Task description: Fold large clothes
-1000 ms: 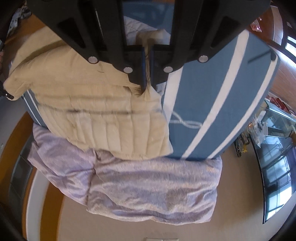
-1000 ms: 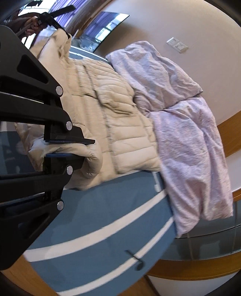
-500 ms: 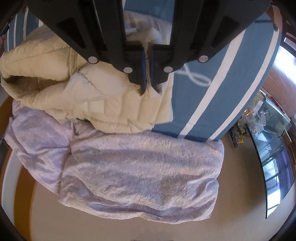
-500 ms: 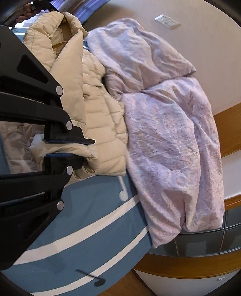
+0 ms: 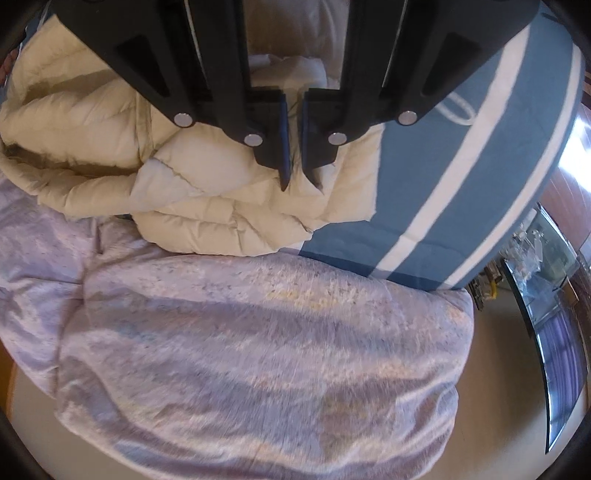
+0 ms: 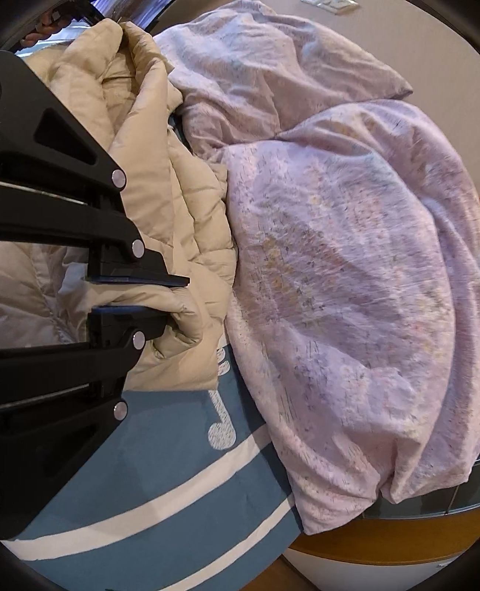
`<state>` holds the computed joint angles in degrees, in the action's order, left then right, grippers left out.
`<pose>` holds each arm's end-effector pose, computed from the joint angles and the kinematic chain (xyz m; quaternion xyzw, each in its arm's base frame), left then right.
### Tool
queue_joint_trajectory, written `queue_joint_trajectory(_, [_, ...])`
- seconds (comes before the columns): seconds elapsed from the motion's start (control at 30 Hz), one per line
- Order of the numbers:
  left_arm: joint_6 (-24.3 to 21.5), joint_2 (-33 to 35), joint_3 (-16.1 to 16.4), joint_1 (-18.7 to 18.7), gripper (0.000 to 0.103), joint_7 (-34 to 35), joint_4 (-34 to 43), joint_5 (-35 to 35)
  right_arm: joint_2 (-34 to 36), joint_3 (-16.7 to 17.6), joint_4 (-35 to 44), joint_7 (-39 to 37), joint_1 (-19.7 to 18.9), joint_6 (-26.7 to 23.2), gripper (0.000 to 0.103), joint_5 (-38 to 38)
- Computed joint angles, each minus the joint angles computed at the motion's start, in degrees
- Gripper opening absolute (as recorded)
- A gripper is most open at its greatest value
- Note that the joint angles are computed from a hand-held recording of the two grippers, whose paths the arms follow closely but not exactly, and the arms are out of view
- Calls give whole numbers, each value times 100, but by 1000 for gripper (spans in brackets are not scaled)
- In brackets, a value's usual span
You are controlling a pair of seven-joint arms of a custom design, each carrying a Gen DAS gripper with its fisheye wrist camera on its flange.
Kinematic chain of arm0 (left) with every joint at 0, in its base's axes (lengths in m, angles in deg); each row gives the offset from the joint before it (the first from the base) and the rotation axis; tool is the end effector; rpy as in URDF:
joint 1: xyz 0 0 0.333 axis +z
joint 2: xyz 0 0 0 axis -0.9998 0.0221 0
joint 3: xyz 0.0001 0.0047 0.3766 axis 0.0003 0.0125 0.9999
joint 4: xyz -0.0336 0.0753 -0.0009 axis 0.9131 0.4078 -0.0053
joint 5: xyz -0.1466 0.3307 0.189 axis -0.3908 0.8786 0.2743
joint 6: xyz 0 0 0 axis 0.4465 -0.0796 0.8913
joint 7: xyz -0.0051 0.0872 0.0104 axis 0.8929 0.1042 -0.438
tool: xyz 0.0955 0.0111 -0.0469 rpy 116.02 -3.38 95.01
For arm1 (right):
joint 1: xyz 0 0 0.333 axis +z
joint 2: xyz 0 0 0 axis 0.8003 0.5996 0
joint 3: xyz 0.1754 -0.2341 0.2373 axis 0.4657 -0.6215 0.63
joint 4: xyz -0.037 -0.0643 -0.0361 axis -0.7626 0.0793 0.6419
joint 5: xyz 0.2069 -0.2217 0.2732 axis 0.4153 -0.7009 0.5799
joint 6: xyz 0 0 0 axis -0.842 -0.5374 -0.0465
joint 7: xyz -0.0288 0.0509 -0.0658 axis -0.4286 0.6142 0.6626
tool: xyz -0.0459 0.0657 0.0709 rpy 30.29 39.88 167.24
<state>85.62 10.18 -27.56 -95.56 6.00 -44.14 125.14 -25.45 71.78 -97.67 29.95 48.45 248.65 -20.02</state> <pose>0.6209 -0.1239 0.4327 -0.8193 0.4517 -0.2087 0.2850 0.7240 0.0723 0.4237 -0.6473 0.6538 -0.1431 0.3648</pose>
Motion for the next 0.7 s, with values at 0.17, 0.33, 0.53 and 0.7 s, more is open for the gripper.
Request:
queue_joint_trajectory(0.17, [294,280,134,21,15,-247,128,7,188,205,238,-135,-179,-152,21,148])
queue_joint_trajectory(0.33, [338,163,273,-52,58,-560,98,122,77,767,230,-932,-685,-183,66,1089])
queue_joint_trajectory(0.53, [176,-375,110,112,72,-865,-222,522,-411,1401,-160,-2588,-1146,385,71,2496])
queue_joint_trajectory(0.7, [140,-724,-163,236,76,-900,-497,789,-709,1294,-487,-3257,-1011,310,71,2928])
